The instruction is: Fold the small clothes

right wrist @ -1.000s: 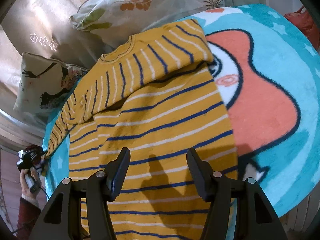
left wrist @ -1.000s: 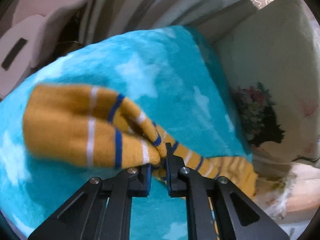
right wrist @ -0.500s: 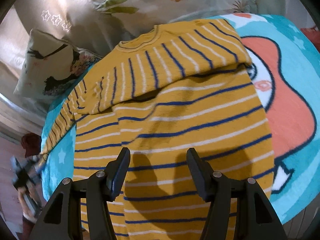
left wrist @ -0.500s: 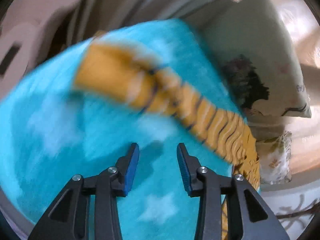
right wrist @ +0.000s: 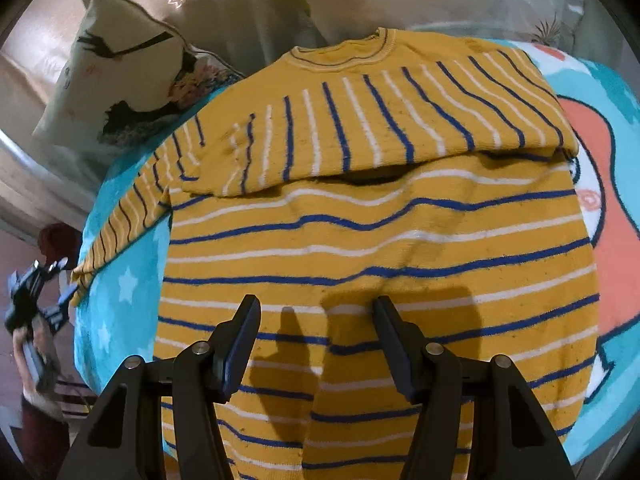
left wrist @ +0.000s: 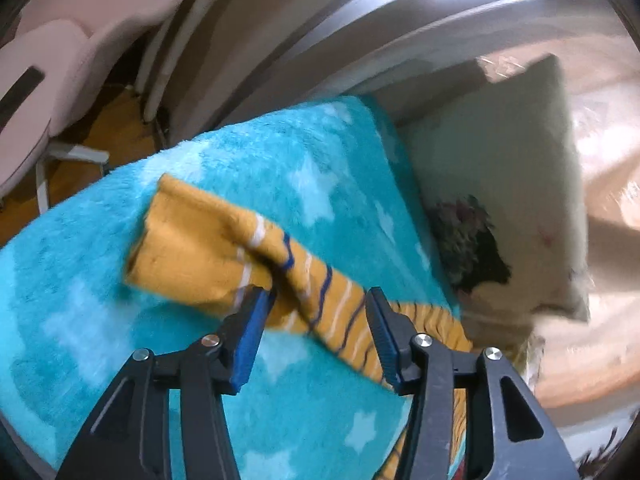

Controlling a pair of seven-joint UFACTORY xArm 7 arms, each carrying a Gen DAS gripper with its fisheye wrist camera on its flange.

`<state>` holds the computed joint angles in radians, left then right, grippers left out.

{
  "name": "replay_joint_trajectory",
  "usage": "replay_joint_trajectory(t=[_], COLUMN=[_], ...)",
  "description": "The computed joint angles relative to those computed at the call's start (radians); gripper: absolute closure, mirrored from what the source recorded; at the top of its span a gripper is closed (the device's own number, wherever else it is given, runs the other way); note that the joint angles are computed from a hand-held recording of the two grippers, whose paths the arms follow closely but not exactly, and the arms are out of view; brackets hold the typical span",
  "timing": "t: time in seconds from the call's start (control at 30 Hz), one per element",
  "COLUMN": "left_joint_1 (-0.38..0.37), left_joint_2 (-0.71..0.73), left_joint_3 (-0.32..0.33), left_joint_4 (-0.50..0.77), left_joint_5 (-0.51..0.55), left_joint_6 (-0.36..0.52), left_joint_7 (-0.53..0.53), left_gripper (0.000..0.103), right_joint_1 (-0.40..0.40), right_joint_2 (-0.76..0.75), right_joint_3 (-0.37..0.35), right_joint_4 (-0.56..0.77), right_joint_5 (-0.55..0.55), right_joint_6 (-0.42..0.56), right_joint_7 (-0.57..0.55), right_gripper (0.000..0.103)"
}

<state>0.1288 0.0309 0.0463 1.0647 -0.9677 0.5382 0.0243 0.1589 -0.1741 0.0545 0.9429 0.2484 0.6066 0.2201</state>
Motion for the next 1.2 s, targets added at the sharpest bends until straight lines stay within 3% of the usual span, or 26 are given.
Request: replay_joint_trajectory(t=[0.1,0.17,0.27,0.4,0.53,0.7,0.87,0.97,1.03,1.07,1.1,1.17,1.2], left_joint_1=[0.01,0.019,0.034,0.0,-0.102,-0.252,-0.376,-0.462,-0.502,-0.485,-0.471,-0.469,-0.475], left_joint_2=[0.056,0.065,0.048,-0.039,-0.129,-0.124,0.079,0.25,0.31,0.311,0.296,0.248,0.236], left_joint_3=[0.001,0.0,-0.015,-0.031,-0.045,-0.086,-0.194,-0.229,-0.224,-0.247,-0.272,-0.286,-0.284], left_joint_4=[0.042,0.058,0.069,0.083,0.118,0.205,0.391,0.513,0.551,0.538,0.505,0.438,0.424], left_joint_5=[0.059,0.098,0.043,-0.071,-0.157,-0.128,0.011,0.264,0.371,0.378,0.35,0.352,0.369], left_joint_6=[0.02,0.022,0.005,-0.031,0.004,0.059,0.119,0.125,0.173,0.179,0.172,0.145,0.135], left_joint_7=[-0.125,-0.162,-0.079,0.185,0.431,0.534,0.434,0.205,0.085,0.062,0.067,0.055,0.031], left_gripper=[0.06,0.098,0.099,0.099,0.099,0.099,0.098,0.091,0.089,0.088,0.085,0.063,0.059], right_joint_1=[-0.004,-0.012,-0.021,-0.033,-0.027,-0.029,-0.062,-0.099,-0.125,-0.135,-0.147,-0.169,-0.174], right_joint_2=[-0.022,-0.043,-0.071,-0.096,-0.112,-0.156,-0.257,-0.325,-0.365,-0.381,-0.394,-0.41,-0.407], right_joint_3=[-0.002,-0.005,-0.015,-0.017,-0.029,-0.041,-0.068,-0.092,-0.12,-0.133,-0.143,-0.16,-0.165], right_joint_4=[-0.02,-0.043,-0.076,-0.105,-0.132,-0.176,-0.257,-0.305,-0.327,-0.335,-0.34,-0.342,-0.337], right_joint_5=[-0.001,-0.006,0.001,-0.018,-0.002,0.017,0.009,-0.011,-0.017,-0.018,-0.021,-0.032,-0.034], right_joint_6=[-0.003,-0.006,-0.017,-0.03,-0.042,-0.059,-0.064,-0.043,-0.021,-0.014,-0.005,0.006,0.009], right_joint_7=[0.014,0.034,0.057,0.087,0.077,0.066,0.074,0.08,0.071,0.064,0.056,0.03,0.017], right_gripper=[0.04,0.04,0.04,0.04,0.04,0.04,0.04,0.04,0.04,0.04,0.04,0.04,0.04])
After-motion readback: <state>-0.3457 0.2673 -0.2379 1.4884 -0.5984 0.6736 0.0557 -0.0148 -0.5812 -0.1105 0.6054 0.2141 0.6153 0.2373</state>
